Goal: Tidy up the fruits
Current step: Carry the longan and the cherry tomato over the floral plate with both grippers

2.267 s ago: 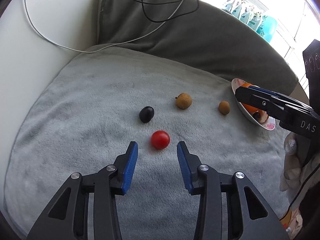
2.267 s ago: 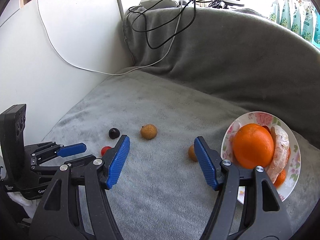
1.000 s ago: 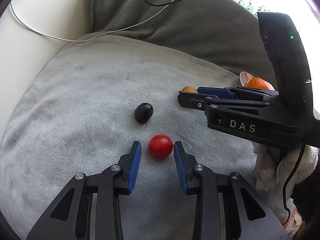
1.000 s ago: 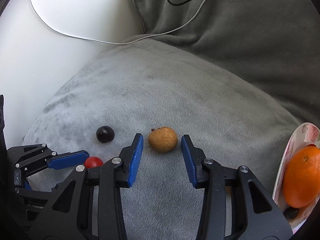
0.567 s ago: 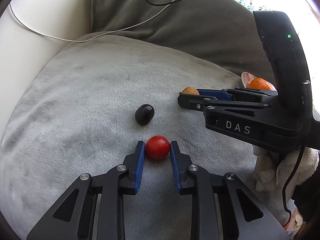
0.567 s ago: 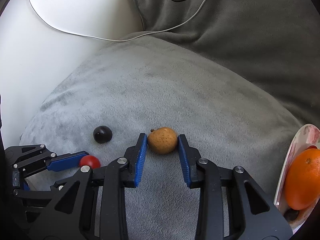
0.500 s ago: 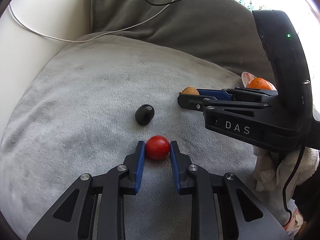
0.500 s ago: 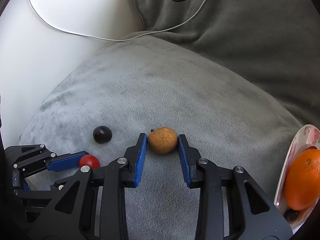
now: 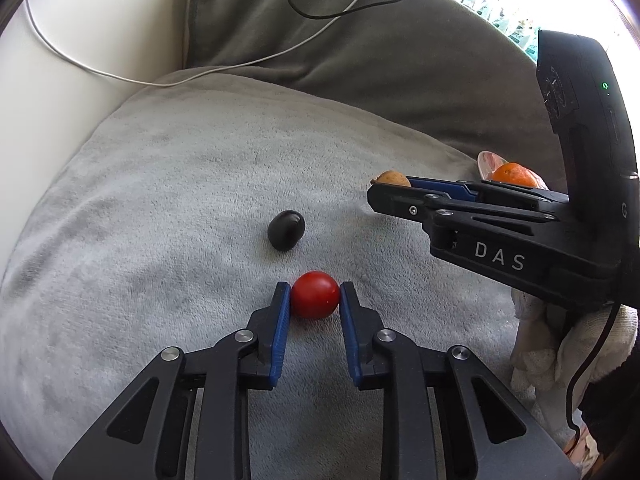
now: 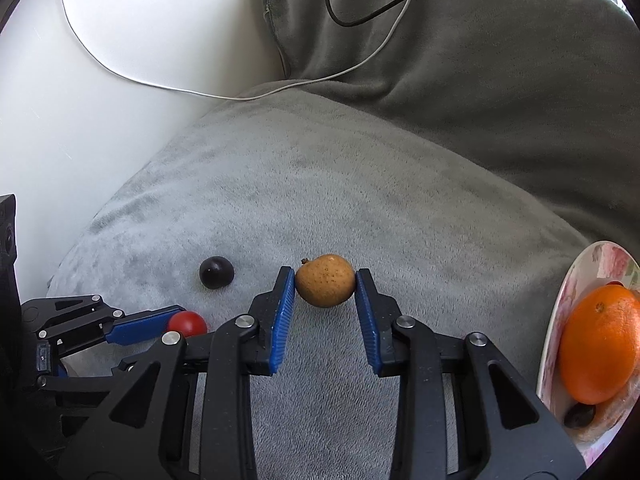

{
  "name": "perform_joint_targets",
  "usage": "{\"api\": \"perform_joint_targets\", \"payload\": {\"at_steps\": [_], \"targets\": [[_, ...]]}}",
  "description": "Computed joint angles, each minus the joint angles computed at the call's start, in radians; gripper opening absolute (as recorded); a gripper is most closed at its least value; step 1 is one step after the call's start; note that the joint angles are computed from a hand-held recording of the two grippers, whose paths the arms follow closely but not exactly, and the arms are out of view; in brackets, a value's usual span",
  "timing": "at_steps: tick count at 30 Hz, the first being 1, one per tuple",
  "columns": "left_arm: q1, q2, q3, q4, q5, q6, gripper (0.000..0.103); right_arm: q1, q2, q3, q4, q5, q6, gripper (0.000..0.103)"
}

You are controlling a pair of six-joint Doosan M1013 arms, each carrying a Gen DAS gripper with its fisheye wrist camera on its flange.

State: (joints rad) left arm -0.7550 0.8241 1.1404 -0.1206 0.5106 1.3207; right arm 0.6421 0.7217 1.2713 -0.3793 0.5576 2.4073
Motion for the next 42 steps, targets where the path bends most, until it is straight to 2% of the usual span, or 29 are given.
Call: {"api": "perform_joint_targets", "payload": {"at_steps": [13,22,31,42], "targets": [[-0.015,-0.030,0.025,-0.022,-0.028,0.034,0.023,0.009,-0.078,0.098,-0.182,-0.055,0.204,0.032],[-0.033,-0.032,0.000,-0.079,-0.034,0.113,0.023,0.016,-0.148,0.185,-0.362,-0.060,0.414,0.032],[-0.062,-0.012,-0.060,-0.137,-0.020,0.207,0.023,0.010,-0.231,0.294,-0.524,-0.027,0.621,0.032],[-0.090,0.033,-0.153,-0.186,0.016,0.285,0.023,-0.009,-0.301,0.394,-0.623,0.017,0.769,0.032]]}}
